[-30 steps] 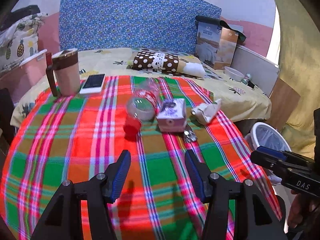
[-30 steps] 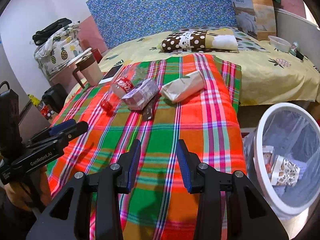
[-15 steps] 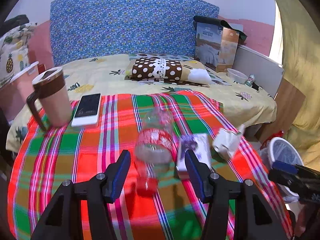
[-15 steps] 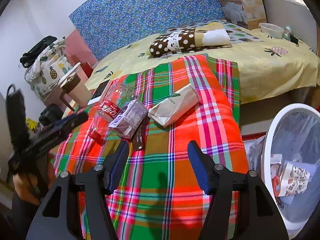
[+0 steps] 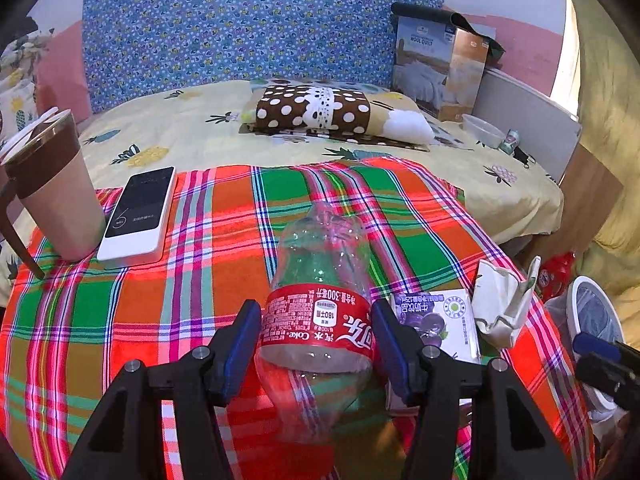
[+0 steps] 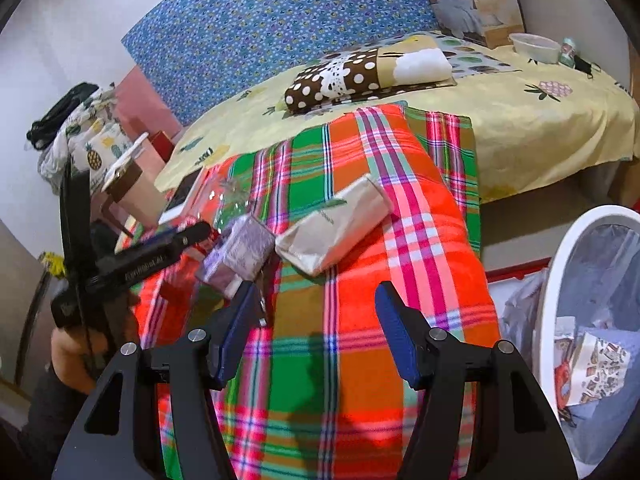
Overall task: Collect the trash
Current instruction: 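Grasp the Coca-Cola bottle with the left tool while the right tool grasps the white paper bag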
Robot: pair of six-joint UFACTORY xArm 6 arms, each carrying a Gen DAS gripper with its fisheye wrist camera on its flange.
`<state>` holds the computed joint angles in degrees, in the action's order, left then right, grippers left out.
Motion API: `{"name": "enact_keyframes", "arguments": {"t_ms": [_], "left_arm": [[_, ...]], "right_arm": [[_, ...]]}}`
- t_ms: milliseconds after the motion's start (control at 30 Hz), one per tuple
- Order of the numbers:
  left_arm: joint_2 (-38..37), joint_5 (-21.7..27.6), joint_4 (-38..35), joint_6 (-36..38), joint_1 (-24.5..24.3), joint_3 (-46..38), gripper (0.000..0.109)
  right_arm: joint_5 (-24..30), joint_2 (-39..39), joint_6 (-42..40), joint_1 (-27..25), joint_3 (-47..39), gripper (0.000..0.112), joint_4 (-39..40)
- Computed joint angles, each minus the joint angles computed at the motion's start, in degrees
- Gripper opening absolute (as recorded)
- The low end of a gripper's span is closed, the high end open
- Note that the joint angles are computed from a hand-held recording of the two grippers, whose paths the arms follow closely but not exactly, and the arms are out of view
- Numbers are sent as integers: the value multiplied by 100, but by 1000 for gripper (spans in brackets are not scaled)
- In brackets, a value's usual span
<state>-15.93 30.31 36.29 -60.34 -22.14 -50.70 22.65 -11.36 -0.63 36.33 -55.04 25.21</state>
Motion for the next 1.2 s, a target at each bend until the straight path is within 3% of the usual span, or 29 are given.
{"name": "enact_keyframes", "arguments": {"t_ms": [500, 633, 700, 733, 800, 833, 1200], "left_arm": [[-1758, 1073, 245, -1216, -588, 1191, 56], [-1998, 1167, 212, -1351, -693, 1373, 56], [-2046, 1171, 229, -1419, -715, 1414, 56], [-2052, 1161, 235, -1444, -717, 1426, 56], [-2065, 1168, 267, -1508, -740, 1442, 56], [-2067, 1163, 278, -1530, -754, 1448, 56], [-2293, 1425, 447, -2197, -1425, 1573, 56]], "right_arm": [[163, 1119, 799, -130, -1078, 63, 16], [531, 1403, 1150, -221, -1398, 63, -235], [576, 1399, 1011, -228, -1389, 54, -127], [608, 1375, 908, -230, -1368, 42, -54], [633, 1317, 730, -225, -1318, 33, 55], [623, 1256, 740, -214, -1262, 22, -27], [694, 332, 20, -170, -321, 17, 186]]}}
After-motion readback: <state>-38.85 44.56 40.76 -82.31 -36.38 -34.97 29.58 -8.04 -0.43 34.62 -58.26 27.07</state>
